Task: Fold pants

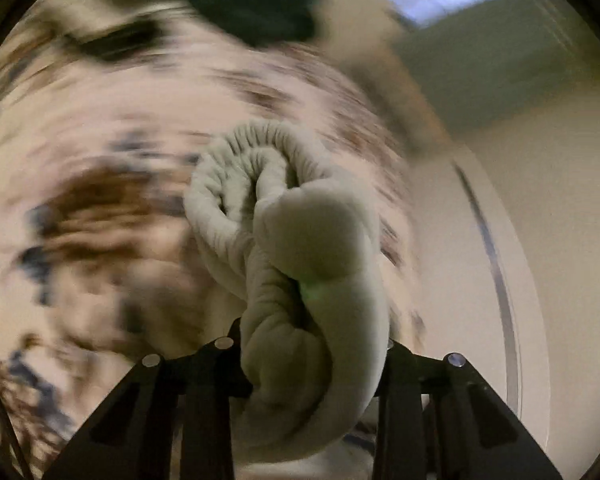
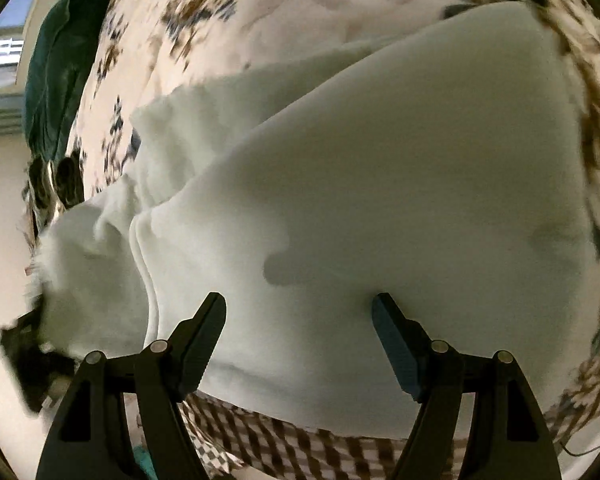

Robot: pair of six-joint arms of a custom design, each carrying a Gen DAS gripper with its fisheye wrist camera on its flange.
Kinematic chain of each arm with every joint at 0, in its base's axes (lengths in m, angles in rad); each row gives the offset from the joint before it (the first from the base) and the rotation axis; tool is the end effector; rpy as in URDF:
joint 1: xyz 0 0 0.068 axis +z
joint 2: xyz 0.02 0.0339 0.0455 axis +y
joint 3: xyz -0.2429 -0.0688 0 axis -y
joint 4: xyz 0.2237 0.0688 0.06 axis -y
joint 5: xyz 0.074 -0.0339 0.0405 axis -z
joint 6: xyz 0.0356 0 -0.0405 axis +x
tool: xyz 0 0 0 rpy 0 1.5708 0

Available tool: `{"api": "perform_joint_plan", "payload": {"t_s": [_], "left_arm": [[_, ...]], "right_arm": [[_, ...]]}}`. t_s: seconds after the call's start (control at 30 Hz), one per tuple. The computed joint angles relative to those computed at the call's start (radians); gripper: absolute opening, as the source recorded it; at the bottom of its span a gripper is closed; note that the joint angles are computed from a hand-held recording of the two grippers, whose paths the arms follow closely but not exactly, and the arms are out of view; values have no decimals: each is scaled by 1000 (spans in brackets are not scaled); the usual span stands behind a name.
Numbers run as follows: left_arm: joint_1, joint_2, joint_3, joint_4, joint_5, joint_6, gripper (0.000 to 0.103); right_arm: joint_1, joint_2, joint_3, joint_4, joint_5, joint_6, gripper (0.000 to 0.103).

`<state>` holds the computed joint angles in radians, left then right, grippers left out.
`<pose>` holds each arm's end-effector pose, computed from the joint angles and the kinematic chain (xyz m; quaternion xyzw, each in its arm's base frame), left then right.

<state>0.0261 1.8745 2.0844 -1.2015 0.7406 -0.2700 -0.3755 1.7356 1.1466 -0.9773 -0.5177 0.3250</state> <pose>0.3543 -0.0148 0.3667 -0.0296 0.8989 -0.3766 0.2220 0.2666 -0.0862 0.1738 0.3312 0.9082 0.2558 0.0086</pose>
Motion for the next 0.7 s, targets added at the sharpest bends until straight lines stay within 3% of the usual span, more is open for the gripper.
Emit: {"api": "perform_joint_plan", "payload": {"t_s": [0.1, 0.23, 0.37, 0.47, 0.57, 0.63, 0.67, 0.7], "left_arm": [[-256, -42, -26, 11, -10, -13, 27], [-596, -55, -291, 188, -137, -84, 27], [-750, 40, -421, 287, -255, -112, 26], [-787, 60, -390, 265, -335, -80, 29], [-811, 96, -237, 101, -391, -27, 37], [-812, 100, -160, 30, -417, 9, 55], [-800, 117, -112, -12, -412, 24, 82], [-785, 127, -72, -43, -400, 19, 99]], "right_arm": [[-124, -25, 6, -64, -4, -76, 78], [-343, -35, 61, -206, 43, -244, 78], [-570, 16, 143, -301, 139, -418, 78], [-689, 86, 226, -350, 146, -489, 78], [-753, 156, 305, -402, 90, -561, 78], [-759, 194, 348, -438, 32, -601, 78], [-755, 208, 367, -457, 3, -621, 78], [-751, 223, 389, -479, -36, -643, 78]]}}
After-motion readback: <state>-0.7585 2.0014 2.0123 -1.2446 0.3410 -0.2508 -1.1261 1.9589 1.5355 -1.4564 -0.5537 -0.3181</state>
